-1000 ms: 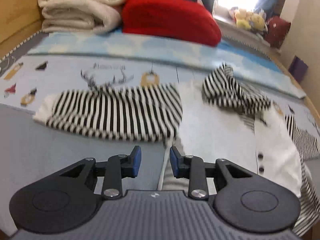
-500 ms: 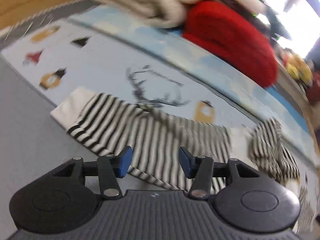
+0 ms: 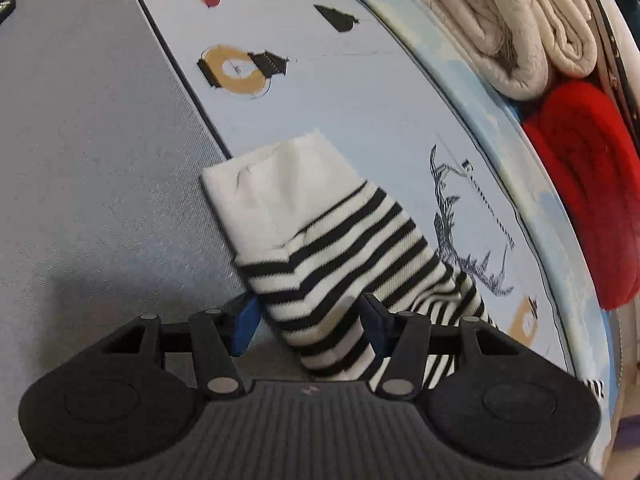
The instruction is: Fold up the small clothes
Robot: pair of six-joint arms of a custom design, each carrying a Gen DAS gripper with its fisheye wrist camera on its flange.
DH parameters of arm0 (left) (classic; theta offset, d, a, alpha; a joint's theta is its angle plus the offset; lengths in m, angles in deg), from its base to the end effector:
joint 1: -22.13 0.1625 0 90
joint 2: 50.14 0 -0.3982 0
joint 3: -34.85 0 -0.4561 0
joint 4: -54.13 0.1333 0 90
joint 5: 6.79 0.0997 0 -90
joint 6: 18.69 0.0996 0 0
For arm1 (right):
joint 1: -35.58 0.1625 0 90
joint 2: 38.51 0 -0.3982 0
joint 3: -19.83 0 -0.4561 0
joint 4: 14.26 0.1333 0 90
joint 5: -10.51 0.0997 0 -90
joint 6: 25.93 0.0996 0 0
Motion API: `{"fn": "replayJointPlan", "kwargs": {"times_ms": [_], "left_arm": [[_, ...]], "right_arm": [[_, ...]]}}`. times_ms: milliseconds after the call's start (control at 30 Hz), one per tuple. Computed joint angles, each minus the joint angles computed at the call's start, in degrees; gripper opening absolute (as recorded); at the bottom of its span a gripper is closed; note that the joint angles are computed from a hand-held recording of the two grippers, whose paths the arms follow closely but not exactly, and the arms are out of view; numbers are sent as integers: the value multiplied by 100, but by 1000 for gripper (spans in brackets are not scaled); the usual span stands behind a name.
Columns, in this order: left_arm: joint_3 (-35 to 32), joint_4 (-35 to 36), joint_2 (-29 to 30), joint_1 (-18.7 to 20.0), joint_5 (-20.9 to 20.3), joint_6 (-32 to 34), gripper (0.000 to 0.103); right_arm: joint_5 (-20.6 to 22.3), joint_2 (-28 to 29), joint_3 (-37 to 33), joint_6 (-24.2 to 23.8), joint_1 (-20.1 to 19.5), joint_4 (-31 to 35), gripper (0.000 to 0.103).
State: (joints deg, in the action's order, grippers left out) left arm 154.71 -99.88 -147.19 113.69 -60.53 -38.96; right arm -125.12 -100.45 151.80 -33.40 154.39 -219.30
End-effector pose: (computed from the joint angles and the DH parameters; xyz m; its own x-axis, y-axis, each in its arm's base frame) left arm 0.2057 -0.4941 0.3861 -0.7391 -0.6465 -0.1893 -0.2948 0.5630 -0.7721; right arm 0.2775 -0.3756 0.1065 -0.8048 0.0246 0.5930 -0.4491 0.6280 -0.6355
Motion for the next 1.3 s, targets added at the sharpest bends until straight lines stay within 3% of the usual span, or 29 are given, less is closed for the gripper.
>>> {"fn": "replayJointPlan", "kwargs": {"times_ms": [33,67,167,233,300,467,600,633,667,833,933,1000,1133,1167,1233,1300], "left_arm": [[16,-67,41,-92,176,128,40],[53,-50,45,-229,391,255,4],[373,-1033,190,-916,1476,1492,4],[660,-2023,215,-1440,1599,2590,4],[1035,-2363,-30,-2004,1147,3172,4],[1977,-1372,-743,-3165,-606,3306,4],[2209,-329,-407,-3649,-1848,2988,10],[2219,-236,-270,-3731,-1958,2996,20],[2231,-210,-158,-3832,-1912,2966,29],[2018,-278,-316,-3936,-1323,2337,29],[1501,608,-174,-4197,100,1776,29],[1321,1013,-204,-4242,618,1640,29],[1564,571,-596,-3900,259,1950,33],[1570,669,-579,-3756,286,1986,33],[1481,1104,-350,-3657,719,1672,31],[1405,733,-167,-3514,680,1913,31]], "right_arm": [[-21,-5,-6,42,-32,-7,51],[-58,-20,-19,111,-68,5,51],[-152,-80,-14,272,-160,0,51],[-236,-123,-6,437,-200,19,51],[-227,-232,44,644,-252,93,51],[-229,-420,171,806,-294,105,51],[-258,-504,231,917,-325,116,51],[-265,-528,249,960,-340,123,51],[-254,-558,270,1011,-364,136,51],[-91,-780,386,1336,-557,449,51],[44,-1009,456,1761,-726,941,51],[89,-1125,472,2080,-828,1353,51],[168,-1371,495,3171,-1094,2724,51],[213,-1437,517,3492,-1173,3082,51],[347,-1558,576,3900,-1310,3578,51],[410,-1635,641,4130,-1390,3885,51]]}}
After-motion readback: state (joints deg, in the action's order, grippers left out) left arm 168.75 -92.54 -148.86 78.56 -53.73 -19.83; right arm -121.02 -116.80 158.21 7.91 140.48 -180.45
